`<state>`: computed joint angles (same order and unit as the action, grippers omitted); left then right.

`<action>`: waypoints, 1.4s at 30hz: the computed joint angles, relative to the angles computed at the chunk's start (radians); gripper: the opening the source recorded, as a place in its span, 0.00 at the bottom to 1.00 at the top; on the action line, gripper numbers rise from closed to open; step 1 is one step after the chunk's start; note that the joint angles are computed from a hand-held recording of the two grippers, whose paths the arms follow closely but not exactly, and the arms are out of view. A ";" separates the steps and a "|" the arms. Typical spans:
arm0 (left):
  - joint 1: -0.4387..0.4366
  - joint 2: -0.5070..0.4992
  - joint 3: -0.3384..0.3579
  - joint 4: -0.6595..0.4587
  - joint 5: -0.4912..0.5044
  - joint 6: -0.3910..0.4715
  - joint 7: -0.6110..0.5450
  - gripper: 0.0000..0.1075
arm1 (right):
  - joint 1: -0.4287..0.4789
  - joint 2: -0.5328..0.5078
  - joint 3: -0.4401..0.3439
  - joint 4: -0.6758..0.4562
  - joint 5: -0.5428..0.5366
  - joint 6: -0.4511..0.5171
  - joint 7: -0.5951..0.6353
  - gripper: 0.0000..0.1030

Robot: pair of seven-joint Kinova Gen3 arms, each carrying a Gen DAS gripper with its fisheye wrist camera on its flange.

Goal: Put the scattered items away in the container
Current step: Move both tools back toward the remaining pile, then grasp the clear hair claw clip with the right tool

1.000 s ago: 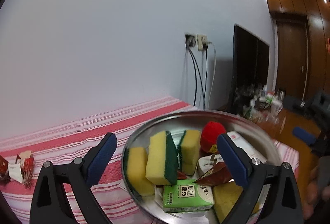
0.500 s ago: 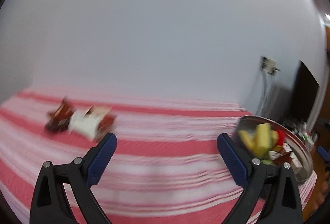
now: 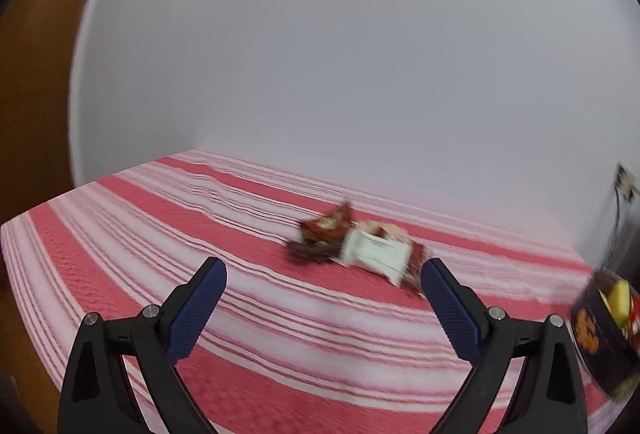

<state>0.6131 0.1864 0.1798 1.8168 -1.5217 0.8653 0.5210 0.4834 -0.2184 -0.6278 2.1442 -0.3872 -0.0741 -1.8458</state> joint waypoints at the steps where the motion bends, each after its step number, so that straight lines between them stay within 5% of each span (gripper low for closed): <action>1: -0.008 -0.007 -0.007 0.002 -0.007 -0.005 0.014 0.92 | -0.033 0.032 0.012 -0.028 0.006 0.024 0.026 0.92; 5: -0.040 0.011 -0.027 -0.052 -0.015 0.037 -0.003 0.92 | -0.182 0.154 0.108 -0.171 -0.048 0.157 0.189 0.84; 11: -0.100 0.079 -0.092 -0.199 0.014 -0.003 -0.135 0.92 | -0.130 0.383 0.010 -0.432 -0.186 0.401 0.433 0.60; 17: -0.134 0.152 -0.165 -0.242 -0.051 -0.126 -0.115 0.92 | -0.342 0.584 0.214 -0.671 -0.307 0.639 0.540 0.55; 20: -0.149 0.166 -0.172 -0.242 -0.025 -0.153 -0.129 0.92 | -0.462 0.642 0.322 -0.764 -0.273 0.697 0.523 0.55; 25: -0.169 0.149 -0.198 -0.223 -0.009 -0.241 -0.125 0.92 | -0.595 0.637 0.474 -0.750 -0.187 0.587 0.376 0.58; 29: -0.196 0.126 -0.191 -0.199 -0.012 -0.321 -0.110 0.92 | -0.505 0.738 0.396 -0.860 -0.137 0.699 0.266 0.53; 33: -0.176 0.141 -0.191 -0.218 0.026 -0.285 -0.183 0.92 | -0.457 0.800 0.299 -0.906 -0.048 0.727 0.202 0.47; 39: -0.153 0.152 -0.217 -0.238 0.073 -0.295 -0.229 0.92 | -0.506 0.857 0.305 -1.030 0.064 0.825 0.180 0.47; 42: -0.148 0.148 -0.227 -0.233 0.071 -0.301 -0.216 0.92 | -0.598 0.855 0.381 -1.067 0.149 0.864 0.185 0.47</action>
